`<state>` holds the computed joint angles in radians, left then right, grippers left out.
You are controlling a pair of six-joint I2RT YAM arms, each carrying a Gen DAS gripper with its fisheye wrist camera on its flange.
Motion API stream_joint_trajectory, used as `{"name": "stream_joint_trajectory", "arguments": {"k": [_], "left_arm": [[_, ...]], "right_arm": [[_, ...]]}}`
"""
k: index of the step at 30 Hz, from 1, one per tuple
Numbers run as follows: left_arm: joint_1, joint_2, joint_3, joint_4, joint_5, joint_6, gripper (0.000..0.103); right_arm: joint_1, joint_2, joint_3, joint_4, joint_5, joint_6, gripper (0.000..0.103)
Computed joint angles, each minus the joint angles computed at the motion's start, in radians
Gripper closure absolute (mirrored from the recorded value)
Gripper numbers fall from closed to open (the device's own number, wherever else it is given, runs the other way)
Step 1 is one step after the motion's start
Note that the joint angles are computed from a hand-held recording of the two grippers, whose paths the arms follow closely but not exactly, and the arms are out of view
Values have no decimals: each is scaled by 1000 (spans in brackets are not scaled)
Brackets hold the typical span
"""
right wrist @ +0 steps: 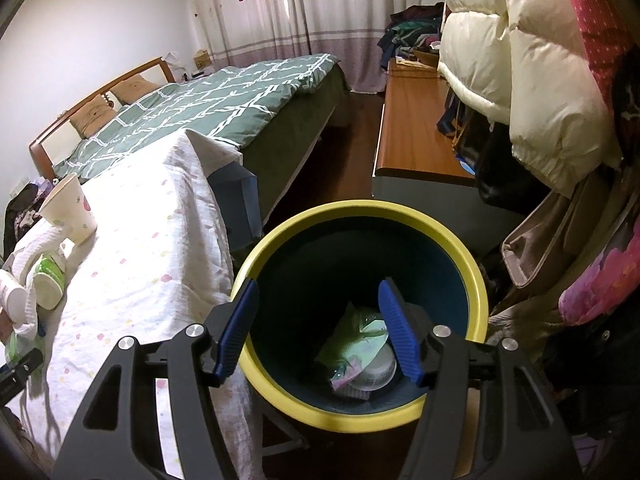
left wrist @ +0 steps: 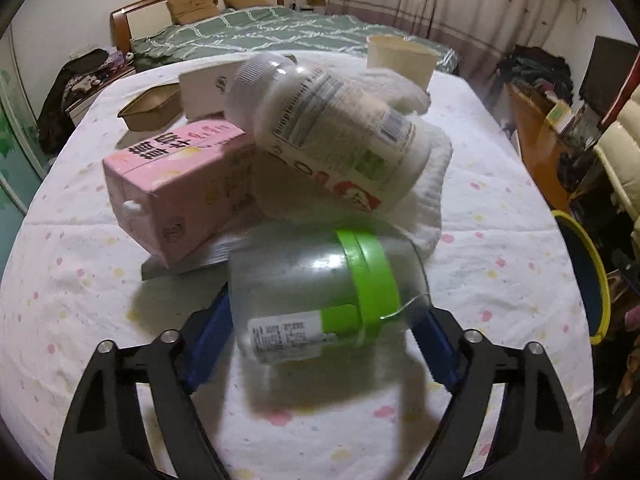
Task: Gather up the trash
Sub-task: 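Grasp the green-lidded plastic jar with the left tool and drop it into the bin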
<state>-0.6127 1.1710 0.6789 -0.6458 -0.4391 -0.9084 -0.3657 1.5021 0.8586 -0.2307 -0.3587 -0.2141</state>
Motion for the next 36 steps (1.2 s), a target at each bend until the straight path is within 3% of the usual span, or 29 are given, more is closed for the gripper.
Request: {"name": "stream_joint_trajectory", "arguments": {"k": [8, 17, 21, 26, 36], "left_arm": [[-71, -158, -74, -83, -2, -15, 26], [-345, -216, -29, -241, -83, -177, 26], [-396, -146, 42, -197, -99, -128, 26], [-400, 10, 155, -92, -81, 4, 26], [-361, 385, 477, 66, 25, 254, 26]], "right_arm": [[-34, -1, -17, -6, -33, -18, 43], [-76, -49, -44, -30, -79, -39, 43], [-108, -90, -64, -45, -103, -53, 43], [-186, -115, -72, -70, -143, -86, 43], [-376, -114, -41, -111, -209, -172, 41]]}}
